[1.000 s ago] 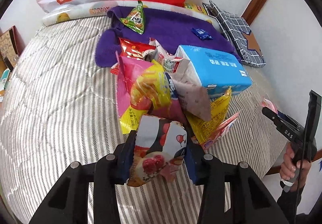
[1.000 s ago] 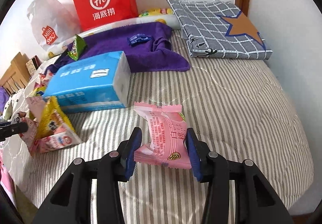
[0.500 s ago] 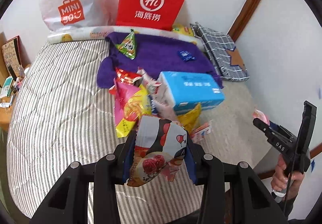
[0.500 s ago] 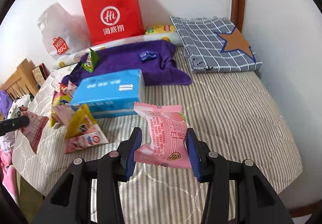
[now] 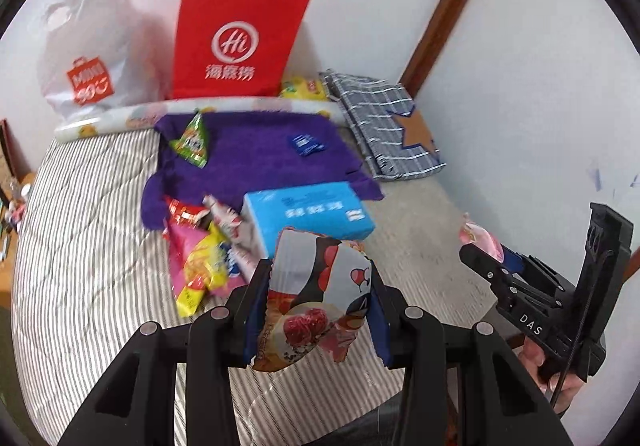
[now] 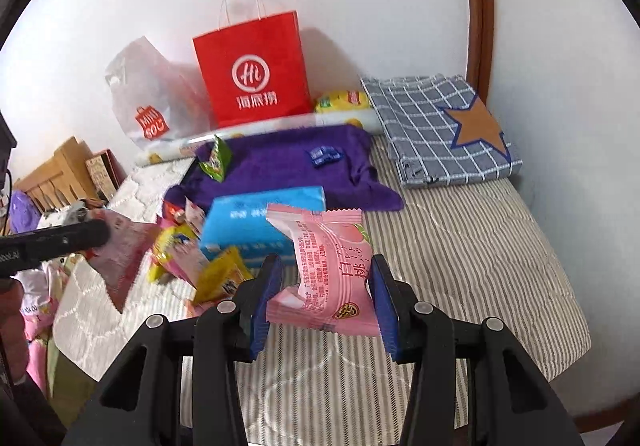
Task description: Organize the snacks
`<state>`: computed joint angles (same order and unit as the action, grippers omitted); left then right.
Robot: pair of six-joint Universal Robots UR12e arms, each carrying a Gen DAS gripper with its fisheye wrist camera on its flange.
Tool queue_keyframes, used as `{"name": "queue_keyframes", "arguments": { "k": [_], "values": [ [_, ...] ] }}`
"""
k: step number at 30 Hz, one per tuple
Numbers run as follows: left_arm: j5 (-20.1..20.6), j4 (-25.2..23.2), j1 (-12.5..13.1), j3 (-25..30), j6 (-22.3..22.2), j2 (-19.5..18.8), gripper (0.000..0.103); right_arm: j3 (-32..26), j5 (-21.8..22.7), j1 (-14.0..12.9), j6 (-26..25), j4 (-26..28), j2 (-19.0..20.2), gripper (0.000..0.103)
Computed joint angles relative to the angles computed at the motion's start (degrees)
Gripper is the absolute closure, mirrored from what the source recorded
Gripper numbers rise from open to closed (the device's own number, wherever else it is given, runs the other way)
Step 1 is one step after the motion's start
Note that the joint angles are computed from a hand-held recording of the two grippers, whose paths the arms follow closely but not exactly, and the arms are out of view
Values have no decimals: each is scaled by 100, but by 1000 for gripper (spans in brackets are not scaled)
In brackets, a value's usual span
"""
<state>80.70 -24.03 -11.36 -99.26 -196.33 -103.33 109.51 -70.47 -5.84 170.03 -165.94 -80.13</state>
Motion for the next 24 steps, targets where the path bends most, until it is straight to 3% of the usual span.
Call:
{"name": "queue_keyframes", "arguments": {
  "k": [12,24],
  "values": [
    [-240,165,43,189,24,-61,62,-279,25,84,115,97,-41,58],
    [-217,57,184,581,-38,-265,62,-944,130,263,27,363,345,58]
  ]
}}
